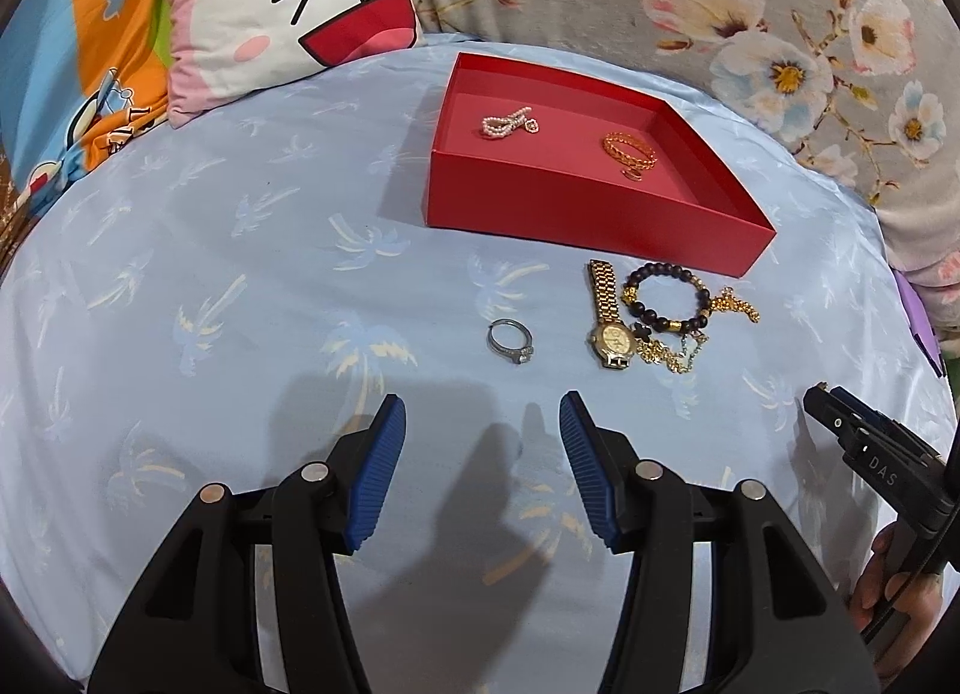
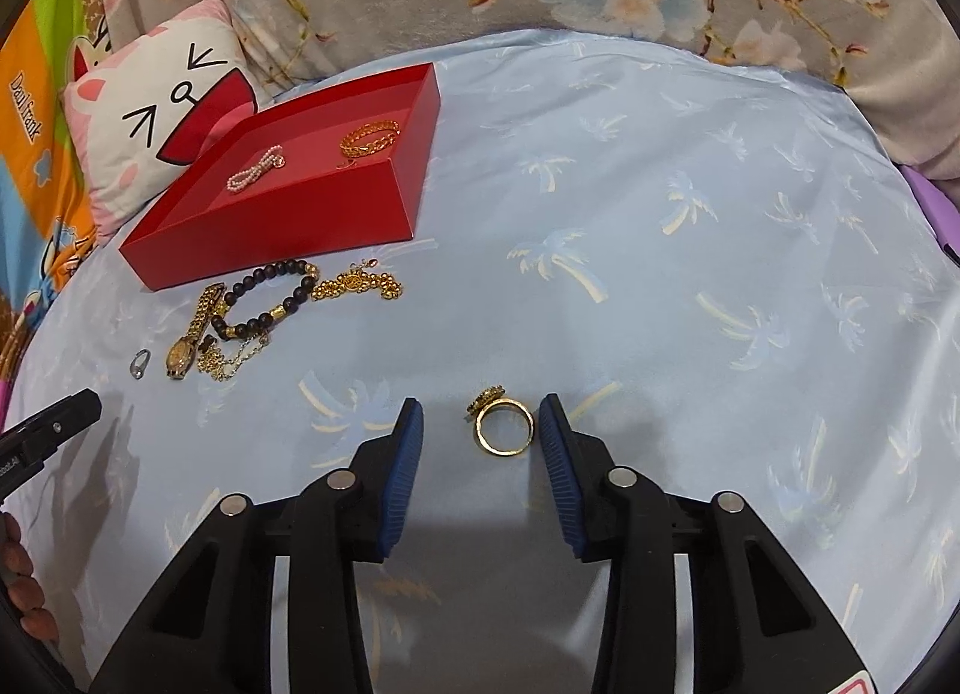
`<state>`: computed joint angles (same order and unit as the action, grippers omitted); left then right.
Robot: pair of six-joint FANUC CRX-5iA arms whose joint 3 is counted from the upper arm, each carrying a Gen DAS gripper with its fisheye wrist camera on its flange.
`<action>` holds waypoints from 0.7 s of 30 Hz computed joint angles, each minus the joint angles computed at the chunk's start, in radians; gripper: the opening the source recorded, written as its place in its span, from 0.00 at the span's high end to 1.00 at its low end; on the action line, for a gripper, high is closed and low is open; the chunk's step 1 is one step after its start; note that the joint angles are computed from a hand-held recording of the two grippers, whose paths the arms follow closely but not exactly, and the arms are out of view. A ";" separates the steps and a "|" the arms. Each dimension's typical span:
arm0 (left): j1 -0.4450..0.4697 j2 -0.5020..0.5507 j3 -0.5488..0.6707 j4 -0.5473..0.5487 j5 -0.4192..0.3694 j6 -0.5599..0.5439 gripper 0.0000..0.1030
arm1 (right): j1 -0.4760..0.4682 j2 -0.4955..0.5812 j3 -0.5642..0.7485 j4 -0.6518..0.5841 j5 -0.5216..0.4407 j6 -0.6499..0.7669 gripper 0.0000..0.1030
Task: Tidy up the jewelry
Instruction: 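Withdraw the left tool while the right tool moves toward the gold ring, then grasp the gold ring with the right tool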
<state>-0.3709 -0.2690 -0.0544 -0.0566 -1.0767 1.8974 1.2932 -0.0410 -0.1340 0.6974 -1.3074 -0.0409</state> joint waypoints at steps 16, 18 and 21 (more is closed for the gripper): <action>-0.002 0.029 0.015 -0.001 0.010 -0.001 0.50 | 0.013 -0.020 -0.016 0.003 0.045 -0.046 0.93; -0.001 0.035 0.017 -0.001 0.015 0.001 0.50 | 0.017 -0.020 -0.011 -0.002 0.058 -0.048 0.97; 0.003 0.045 0.021 -0.003 0.019 -0.002 0.50 | 0.023 -0.010 -0.002 -0.008 0.061 -0.040 0.97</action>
